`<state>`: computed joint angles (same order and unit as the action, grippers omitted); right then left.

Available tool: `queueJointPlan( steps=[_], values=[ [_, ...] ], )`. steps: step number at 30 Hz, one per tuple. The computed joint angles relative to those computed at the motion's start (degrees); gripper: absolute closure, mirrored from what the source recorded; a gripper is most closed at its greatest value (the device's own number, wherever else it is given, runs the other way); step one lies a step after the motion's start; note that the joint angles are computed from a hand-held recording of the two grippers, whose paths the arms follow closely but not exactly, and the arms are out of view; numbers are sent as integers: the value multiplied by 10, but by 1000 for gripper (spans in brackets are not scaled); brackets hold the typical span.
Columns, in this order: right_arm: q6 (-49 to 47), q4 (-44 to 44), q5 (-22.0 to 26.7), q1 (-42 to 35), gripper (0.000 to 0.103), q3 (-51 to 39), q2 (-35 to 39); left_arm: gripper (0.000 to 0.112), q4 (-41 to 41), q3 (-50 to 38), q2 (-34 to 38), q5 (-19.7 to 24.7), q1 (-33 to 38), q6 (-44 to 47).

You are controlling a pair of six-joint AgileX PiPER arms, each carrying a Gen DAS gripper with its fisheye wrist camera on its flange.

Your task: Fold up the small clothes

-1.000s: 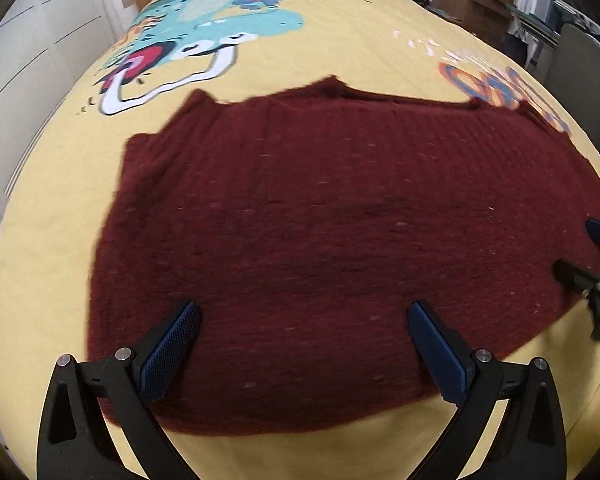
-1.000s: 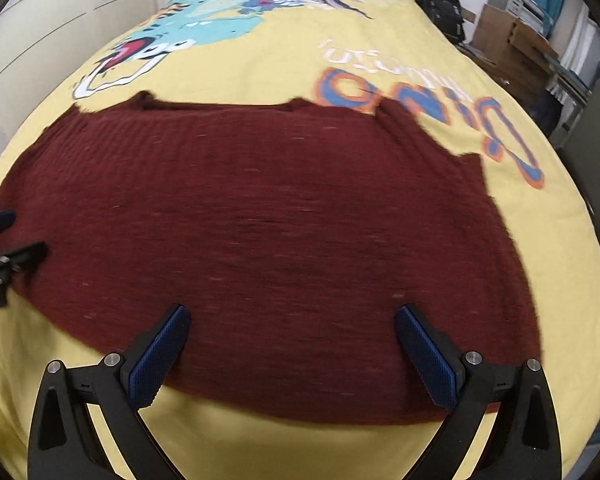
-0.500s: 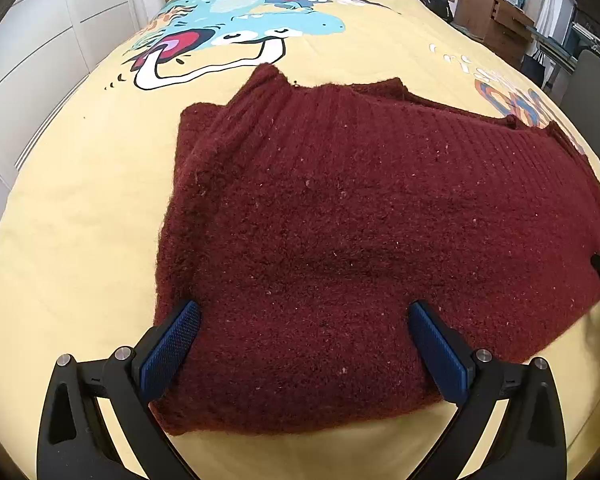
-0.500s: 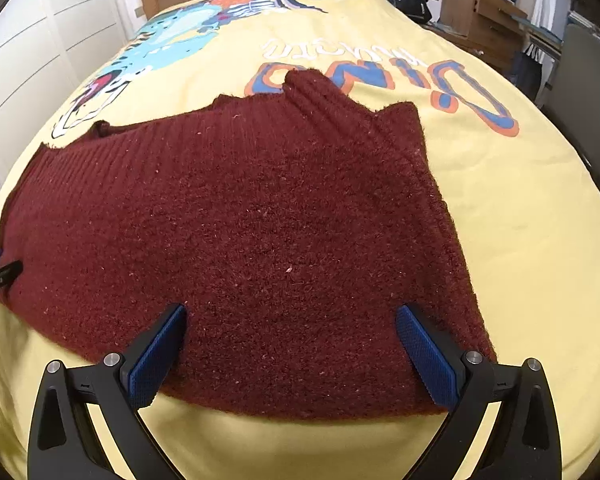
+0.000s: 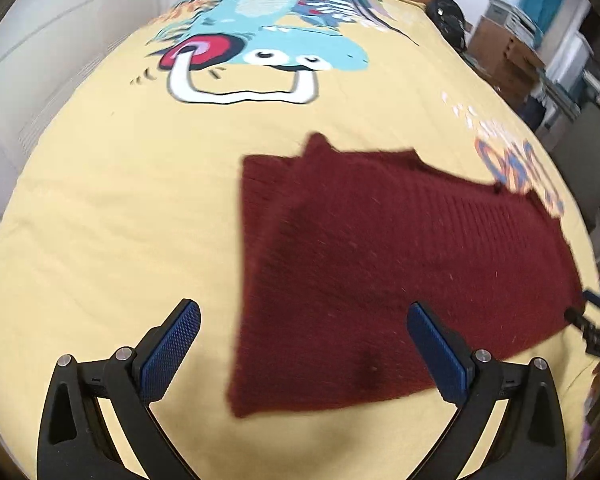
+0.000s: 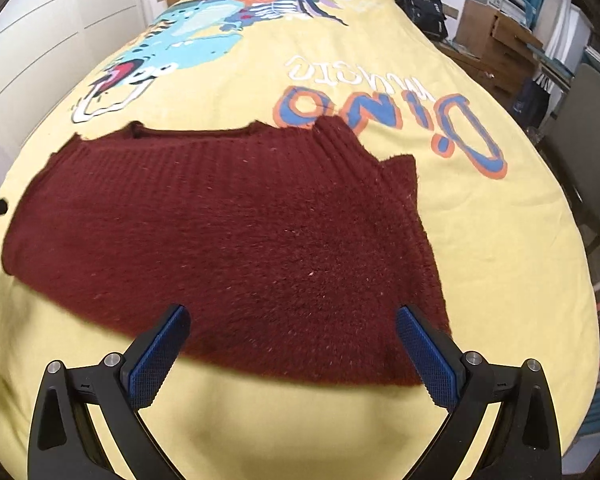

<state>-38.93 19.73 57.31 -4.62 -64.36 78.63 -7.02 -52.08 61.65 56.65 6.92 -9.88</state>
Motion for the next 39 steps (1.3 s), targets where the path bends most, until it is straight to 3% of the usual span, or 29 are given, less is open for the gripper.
queueJointPlan(
  steps=[6,16,22,23,26,27,30,39],
  values=[
    [-9,-8,25,-22,0,10,-20,10,-132,10,53,20,157,160],
    [-16,-24,39,-91,0,10,-17,10,-173,54,130,-23,134,190],
    [-19,-12,50,-116,0,0,-8,11,-180,40,145,-1,131,222],
    [-20,-8,55,-119,0,-2,-6,20,-180,39,143,1,128,228],
    [-20,-2,59,-121,0,-4,-9,63,-240,38,143,32,153,286],
    [-21,0,61,-122,0,-4,-10,68,-246,37,142,37,156,284],
    [-27,8,72,-128,0,-9,-10,79,-246,37,133,39,154,277],
    [10,-25,88,-149,0,-46,10,83,-194,-45,95,100,110,172]
  ],
)
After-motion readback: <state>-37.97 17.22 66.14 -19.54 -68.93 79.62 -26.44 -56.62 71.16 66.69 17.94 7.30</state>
